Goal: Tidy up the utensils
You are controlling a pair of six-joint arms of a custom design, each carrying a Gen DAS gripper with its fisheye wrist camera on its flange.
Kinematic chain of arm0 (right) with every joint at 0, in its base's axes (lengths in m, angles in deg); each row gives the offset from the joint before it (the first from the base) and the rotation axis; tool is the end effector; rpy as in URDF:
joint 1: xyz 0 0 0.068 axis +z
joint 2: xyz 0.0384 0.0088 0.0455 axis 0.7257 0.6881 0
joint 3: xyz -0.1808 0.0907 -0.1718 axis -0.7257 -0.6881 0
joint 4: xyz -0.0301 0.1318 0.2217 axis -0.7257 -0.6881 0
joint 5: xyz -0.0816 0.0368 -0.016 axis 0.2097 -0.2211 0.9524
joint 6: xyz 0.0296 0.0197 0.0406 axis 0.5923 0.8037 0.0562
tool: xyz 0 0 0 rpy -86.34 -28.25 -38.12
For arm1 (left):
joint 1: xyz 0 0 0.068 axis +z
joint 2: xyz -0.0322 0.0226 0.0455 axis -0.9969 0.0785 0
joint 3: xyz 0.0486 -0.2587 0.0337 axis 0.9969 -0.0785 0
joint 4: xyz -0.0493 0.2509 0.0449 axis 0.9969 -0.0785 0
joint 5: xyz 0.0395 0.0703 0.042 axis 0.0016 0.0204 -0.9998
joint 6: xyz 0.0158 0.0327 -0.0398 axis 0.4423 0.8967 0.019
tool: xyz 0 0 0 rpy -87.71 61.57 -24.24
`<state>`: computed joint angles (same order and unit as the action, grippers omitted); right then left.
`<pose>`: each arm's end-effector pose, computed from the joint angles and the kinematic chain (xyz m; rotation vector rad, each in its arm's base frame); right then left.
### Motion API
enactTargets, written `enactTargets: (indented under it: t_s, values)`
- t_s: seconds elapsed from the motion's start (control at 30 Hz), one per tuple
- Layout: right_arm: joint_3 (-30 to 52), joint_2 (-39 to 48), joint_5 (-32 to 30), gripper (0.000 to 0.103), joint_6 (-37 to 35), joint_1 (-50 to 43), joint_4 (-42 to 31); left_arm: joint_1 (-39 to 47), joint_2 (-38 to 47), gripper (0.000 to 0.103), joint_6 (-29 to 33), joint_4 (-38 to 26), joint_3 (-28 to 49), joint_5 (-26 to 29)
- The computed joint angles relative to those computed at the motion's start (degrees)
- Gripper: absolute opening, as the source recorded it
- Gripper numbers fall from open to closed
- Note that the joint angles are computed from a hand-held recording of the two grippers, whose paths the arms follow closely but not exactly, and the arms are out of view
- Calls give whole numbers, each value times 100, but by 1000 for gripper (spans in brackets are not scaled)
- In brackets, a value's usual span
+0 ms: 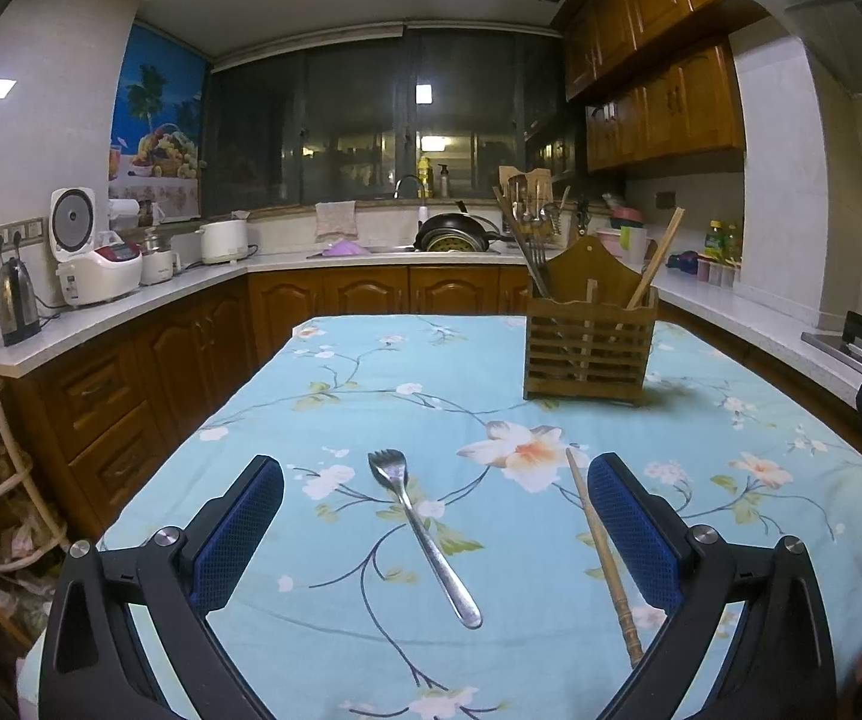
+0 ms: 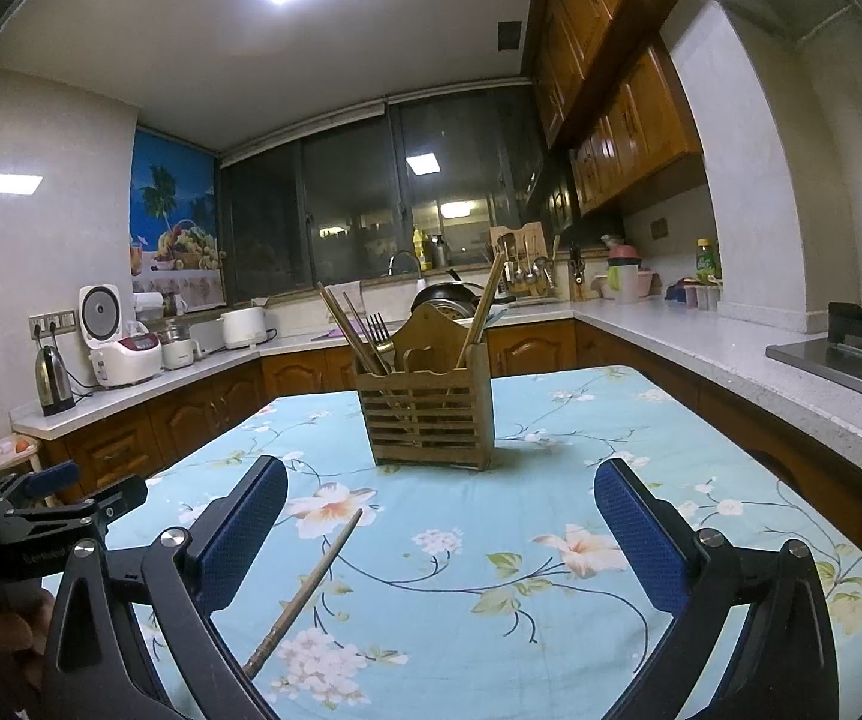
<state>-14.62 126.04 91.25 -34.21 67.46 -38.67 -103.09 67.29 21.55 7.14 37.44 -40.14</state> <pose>0.3086 0.1103 0.2387 -0.0343 1.8658 0.1805 0.2791 -0.0766 0.2377 -0.0382 1.9263 0.0220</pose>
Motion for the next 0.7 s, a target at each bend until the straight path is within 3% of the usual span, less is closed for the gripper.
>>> enactTargets:
  t_s: [0.7]
  values:
    - [329,242,-66,103,148,88,-461,-24,354,102,-93,-187,412,167]
